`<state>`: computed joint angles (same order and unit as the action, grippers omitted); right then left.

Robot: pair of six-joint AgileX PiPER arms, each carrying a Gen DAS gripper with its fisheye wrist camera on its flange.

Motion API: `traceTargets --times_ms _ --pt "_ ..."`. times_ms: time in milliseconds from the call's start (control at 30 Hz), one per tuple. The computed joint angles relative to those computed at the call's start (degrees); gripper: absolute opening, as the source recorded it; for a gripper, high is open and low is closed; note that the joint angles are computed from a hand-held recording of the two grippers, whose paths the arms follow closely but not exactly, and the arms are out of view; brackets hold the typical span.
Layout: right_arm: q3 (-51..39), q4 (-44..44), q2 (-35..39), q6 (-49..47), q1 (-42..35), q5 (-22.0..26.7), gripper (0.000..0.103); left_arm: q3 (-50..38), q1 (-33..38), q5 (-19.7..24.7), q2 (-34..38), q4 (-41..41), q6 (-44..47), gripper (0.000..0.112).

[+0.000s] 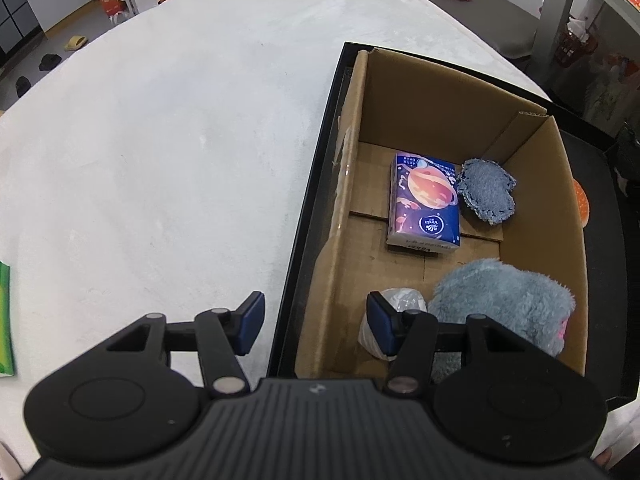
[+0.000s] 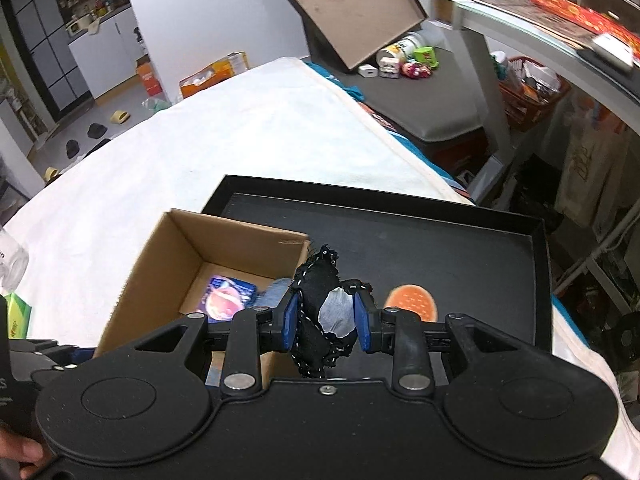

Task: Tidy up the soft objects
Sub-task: 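Lift the black-and-white fabric item with the right gripper over the box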

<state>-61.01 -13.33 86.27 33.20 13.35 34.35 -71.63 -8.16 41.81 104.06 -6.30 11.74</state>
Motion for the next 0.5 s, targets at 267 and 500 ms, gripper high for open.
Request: traceTargets --times_ms 267,500 --pt "-5.3 -0.4 3.7 1.3 4.3 3.2 0.029 0.3 2.0 0.1 0.2 -4.4 4.6 0.037" --pt "-10.6 0.6 7.5 1.2 8.3 5.7 0.029 0.1 2.9 0.8 0.3 -7.1 7.3 0.017"
